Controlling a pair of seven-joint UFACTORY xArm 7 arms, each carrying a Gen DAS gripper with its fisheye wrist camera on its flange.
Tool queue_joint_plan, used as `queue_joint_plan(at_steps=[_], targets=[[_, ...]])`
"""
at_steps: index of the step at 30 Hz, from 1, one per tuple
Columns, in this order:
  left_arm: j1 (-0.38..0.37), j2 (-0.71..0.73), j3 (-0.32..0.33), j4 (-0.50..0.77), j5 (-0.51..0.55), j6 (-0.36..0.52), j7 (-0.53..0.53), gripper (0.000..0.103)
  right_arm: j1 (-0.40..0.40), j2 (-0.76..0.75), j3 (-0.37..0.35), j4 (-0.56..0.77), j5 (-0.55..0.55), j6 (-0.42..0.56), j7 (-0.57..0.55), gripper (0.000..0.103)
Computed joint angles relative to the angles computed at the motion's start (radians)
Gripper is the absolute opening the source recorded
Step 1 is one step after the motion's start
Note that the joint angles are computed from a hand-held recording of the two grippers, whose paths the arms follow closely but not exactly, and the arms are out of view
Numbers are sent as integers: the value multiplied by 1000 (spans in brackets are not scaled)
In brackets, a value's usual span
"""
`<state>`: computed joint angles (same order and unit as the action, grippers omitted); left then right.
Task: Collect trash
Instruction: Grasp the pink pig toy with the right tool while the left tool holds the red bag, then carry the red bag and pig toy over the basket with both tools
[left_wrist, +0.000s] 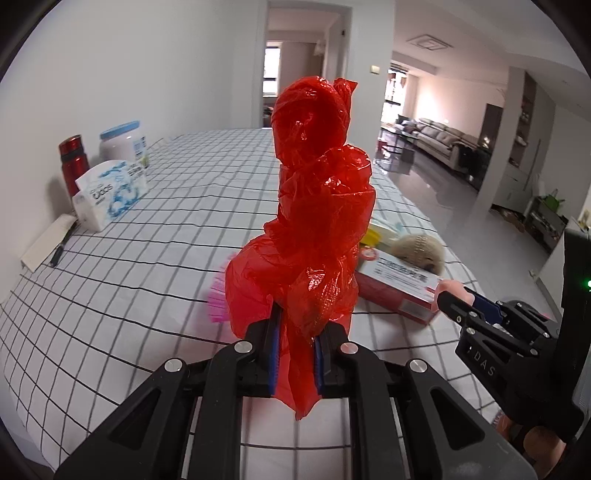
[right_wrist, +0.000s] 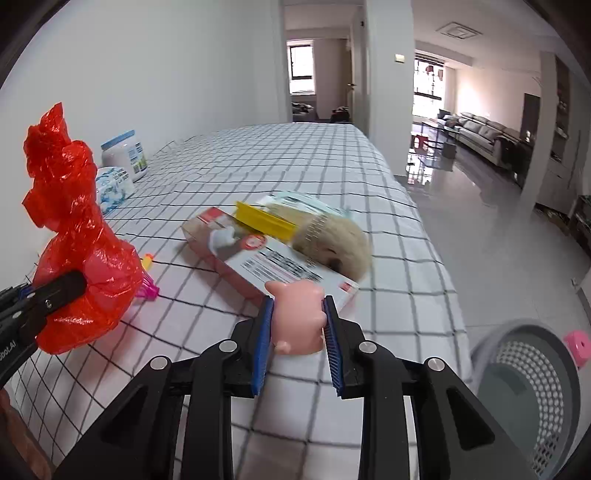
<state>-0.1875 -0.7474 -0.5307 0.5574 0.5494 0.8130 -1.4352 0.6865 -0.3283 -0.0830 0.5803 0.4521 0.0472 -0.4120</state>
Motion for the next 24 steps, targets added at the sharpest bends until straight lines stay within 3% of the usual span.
queue_joint_plan(at_steps=[8,15,24], targets=[[2,137,-48,91,53,-83,-13,14,-161,-157,31,-130,-102,23,99,26],[-16,318,-65,208,165,-161,-29,14,-310,-272,22,-214,-197,44,187,26],[-93,584,-45,394,330,-189,-54,14,-447,-325,-43,-268,-264,54,220,26]])
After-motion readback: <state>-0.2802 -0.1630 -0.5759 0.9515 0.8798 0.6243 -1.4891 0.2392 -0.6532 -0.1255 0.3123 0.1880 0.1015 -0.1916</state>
